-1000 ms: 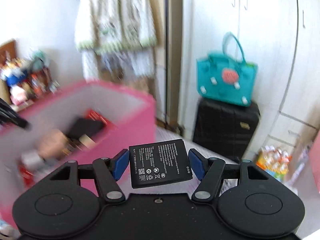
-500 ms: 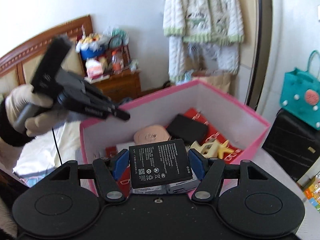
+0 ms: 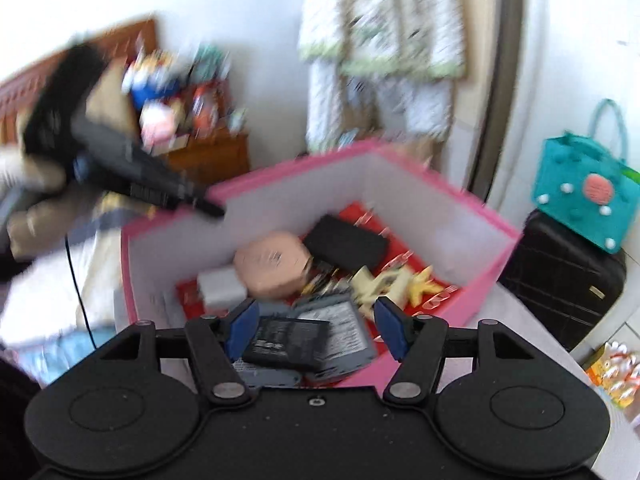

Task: Organize rigid objects
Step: 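Grasp the black phone battery with the right gripper and release it in the box, then grasp the purple starfish with the right gripper and release it in the box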

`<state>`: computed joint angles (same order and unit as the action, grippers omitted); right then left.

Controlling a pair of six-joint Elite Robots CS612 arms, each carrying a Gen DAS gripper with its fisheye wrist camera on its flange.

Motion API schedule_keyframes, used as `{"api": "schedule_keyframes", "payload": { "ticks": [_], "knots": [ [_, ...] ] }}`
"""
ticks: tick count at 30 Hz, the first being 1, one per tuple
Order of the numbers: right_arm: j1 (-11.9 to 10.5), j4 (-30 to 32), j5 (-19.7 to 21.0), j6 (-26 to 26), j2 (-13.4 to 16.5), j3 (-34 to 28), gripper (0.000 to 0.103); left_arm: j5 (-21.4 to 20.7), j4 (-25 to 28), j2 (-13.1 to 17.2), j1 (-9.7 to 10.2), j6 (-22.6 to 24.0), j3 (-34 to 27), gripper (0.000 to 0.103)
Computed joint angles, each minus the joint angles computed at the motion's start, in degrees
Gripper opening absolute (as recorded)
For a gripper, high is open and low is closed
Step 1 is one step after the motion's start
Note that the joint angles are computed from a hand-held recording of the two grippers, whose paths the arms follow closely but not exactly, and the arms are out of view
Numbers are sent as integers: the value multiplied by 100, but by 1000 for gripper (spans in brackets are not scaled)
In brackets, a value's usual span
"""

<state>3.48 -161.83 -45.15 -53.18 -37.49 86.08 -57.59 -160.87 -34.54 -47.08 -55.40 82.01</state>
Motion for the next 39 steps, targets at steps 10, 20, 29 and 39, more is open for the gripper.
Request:
{"api": "schedule_keyframes", "payload": {
  "ticks": [10,20,29,39],
  "knots": [
    [-436,-2374,-578,3565,581,-156,69,30,17,23,1,-131,-22,3],
    [-217,-2094,-2128,3854,1013,-734,56,96,-303,49,-9,85,60,3],
    [-180,-1998,-2299,3973,1326,-1145,73,-118,-653,54,50,122,140,5],
    [-257,-2397,-1735,4386,1302,-924,33,-90,-903,83,47,276,197,5]
  ]
}}
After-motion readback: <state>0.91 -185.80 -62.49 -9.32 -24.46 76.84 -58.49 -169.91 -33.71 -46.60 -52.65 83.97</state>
